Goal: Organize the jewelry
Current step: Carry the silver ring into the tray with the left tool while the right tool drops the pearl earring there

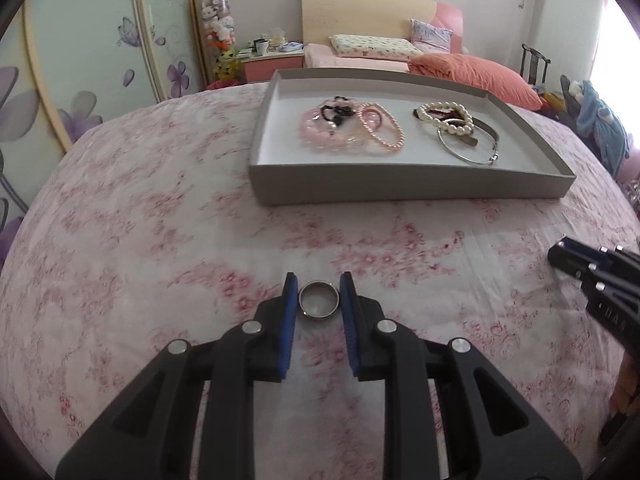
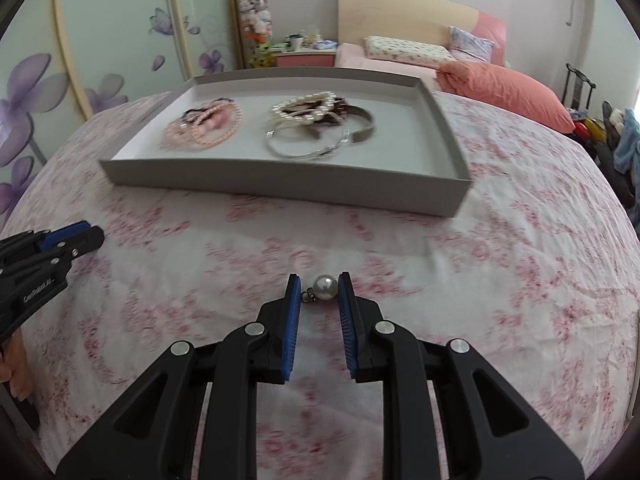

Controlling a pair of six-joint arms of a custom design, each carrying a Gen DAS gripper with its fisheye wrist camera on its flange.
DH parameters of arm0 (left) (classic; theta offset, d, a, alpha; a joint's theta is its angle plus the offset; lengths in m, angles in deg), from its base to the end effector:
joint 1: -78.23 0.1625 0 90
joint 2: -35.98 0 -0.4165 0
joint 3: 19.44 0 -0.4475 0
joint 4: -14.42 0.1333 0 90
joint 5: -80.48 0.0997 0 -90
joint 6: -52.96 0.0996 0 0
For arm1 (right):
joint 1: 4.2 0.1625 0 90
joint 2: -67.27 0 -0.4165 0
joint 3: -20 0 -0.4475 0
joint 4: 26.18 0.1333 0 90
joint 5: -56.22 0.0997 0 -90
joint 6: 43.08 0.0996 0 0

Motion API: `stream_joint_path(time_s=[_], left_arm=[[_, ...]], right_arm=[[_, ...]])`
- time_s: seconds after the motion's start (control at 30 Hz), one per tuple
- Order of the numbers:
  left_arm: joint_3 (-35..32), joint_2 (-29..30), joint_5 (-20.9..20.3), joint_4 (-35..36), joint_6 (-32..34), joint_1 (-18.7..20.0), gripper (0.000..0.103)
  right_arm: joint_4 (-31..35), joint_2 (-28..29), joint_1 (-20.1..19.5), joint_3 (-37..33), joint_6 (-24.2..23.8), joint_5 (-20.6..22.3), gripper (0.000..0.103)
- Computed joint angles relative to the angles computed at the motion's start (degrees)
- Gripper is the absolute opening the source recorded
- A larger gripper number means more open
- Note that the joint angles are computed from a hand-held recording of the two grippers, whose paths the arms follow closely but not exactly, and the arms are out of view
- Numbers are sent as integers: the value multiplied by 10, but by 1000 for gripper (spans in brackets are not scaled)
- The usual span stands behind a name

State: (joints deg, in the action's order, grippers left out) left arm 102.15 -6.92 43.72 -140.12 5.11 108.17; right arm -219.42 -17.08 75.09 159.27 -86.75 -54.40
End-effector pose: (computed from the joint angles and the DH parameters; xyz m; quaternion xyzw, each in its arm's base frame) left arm -0.3052 -0.4217 -0.0750 0.1492 0.8763 -0.2947 0.3507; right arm 0.0158 -0.4448 0.2232 0.1844 -0.8816 0.2836 0.3293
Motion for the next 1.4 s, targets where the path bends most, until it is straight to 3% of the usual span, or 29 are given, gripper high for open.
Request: stream_joint_path(time_s=[0.67,0.8,1.13,1.4], left_arm=[[28,-22,-16,-19,-20,-6,22],[30,-24,-16,-27,-23,-12,22],[28,-24,-12,-39,-21,-19,22],[39,-31,6,-63,-21,-27,22]], right_arm=[[-14,0,7,12,29,6,20],[-16,-15,10,18,27,20,14],[-7,-14,8,13,31,6,14],[-19,-46,-2,29,29,53,14]])
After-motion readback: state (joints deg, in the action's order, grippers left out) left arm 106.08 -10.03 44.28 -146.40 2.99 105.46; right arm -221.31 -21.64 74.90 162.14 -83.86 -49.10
